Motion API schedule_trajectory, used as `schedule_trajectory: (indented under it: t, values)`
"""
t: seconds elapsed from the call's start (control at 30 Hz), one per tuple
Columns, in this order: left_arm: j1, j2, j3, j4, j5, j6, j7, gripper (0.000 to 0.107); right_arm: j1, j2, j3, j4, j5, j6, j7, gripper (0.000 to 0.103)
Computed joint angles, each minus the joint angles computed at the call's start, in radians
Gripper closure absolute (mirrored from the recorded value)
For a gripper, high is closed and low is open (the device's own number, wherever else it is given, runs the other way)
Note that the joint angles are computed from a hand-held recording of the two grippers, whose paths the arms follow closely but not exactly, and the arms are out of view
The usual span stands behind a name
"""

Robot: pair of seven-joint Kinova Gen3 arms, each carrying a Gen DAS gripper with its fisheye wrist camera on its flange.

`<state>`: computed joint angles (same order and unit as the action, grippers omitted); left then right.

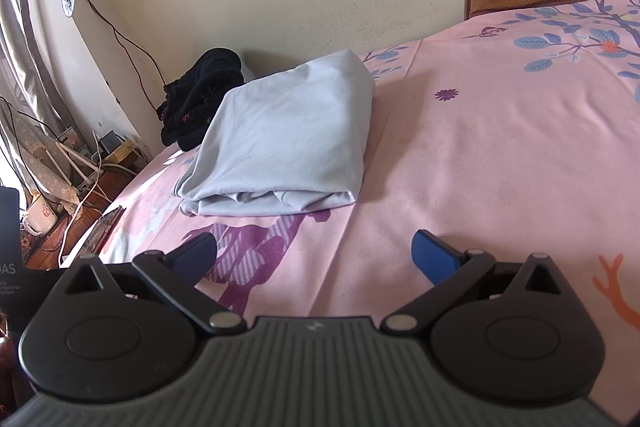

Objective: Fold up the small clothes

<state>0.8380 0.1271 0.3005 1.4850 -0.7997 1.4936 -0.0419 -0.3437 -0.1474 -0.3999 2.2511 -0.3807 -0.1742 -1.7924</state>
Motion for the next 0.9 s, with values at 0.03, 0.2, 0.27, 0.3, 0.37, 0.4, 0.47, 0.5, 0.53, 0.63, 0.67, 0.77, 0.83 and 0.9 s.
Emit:
schedule_trajectory:
  t: [0.03,0.2,0.27,0.3,0.37,0.4,0.47,0.5,0.53,0.63,0.67,0.77,0.83,0.9]
  values:
    - [0.0,0.0,0.0,0.0,0.0,0.0,0.0,0.005,0.0,0.0,0.0,0.0,0.0,0.0,0.0,0.0]
    - [-0.001,0.005,-0.003,-0.002,-0.005,-0.001,-0.007,0.005,-0.001,0.001,0.001,0.001,0.003,-0.002,-0.003,0.0]
    - [0.002,0.008,-0.004,-0.001,-0.014,0.001,0.001,0.005,0.001,0.001,-0.002,0.0,0.001,-0.002,-0.001,0.0]
    - [0.005,0.01,-0.005,0.001,-0.018,0.002,0.006,0.005,0.001,0.001,-0.001,0.0,0.001,-0.002,-0.001,0.0]
    - [0.007,0.01,-0.005,0.002,-0.02,0.003,0.008,0.005,0.007,0.001,-0.007,0.0,-0.004,-0.002,0.006,0.0]
    - [0.007,0.01,-0.006,0.002,-0.019,0.003,0.006,0.005,0.01,0.001,-0.011,0.0,-0.009,-0.002,0.009,0.0]
    - [0.004,0.009,-0.007,-0.003,-0.012,0.002,-0.004,0.005,0.011,0.001,-0.013,0.0,-0.012,-0.002,0.012,0.0]
    - [0.001,0.009,-0.008,-0.006,-0.007,0.002,-0.011,0.005,0.011,0.001,-0.012,-0.001,-0.012,-0.001,0.013,0.0]
    - [-0.001,0.009,-0.009,-0.009,-0.002,0.002,-0.017,0.005,0.019,0.001,-0.021,-0.001,-0.02,-0.001,0.021,0.0]
    - [-0.007,0.009,-0.011,-0.017,0.009,0.002,-0.031,0.005,0.029,0.002,-0.033,-0.002,-0.033,-0.003,0.032,0.0]
    - [-0.009,0.009,-0.012,-0.019,0.011,0.001,-0.035,0.005,0.028,0.002,-0.032,-0.002,-0.035,-0.003,0.034,0.0]
    - [-0.01,0.01,-0.013,-0.023,0.015,0.003,-0.038,0.005,0.024,0.002,-0.028,-0.002,-0.038,-0.003,0.037,0.0]
    - [-0.011,0.01,-0.014,-0.025,0.018,0.002,-0.041,0.005,0.022,0.002,-0.027,-0.002,-0.04,-0.004,0.038,0.0]
    - [-0.011,0.01,-0.014,-0.025,0.019,0.001,-0.042,0.005,0.015,0.002,-0.019,-0.001,-0.035,-0.004,0.035,0.0]
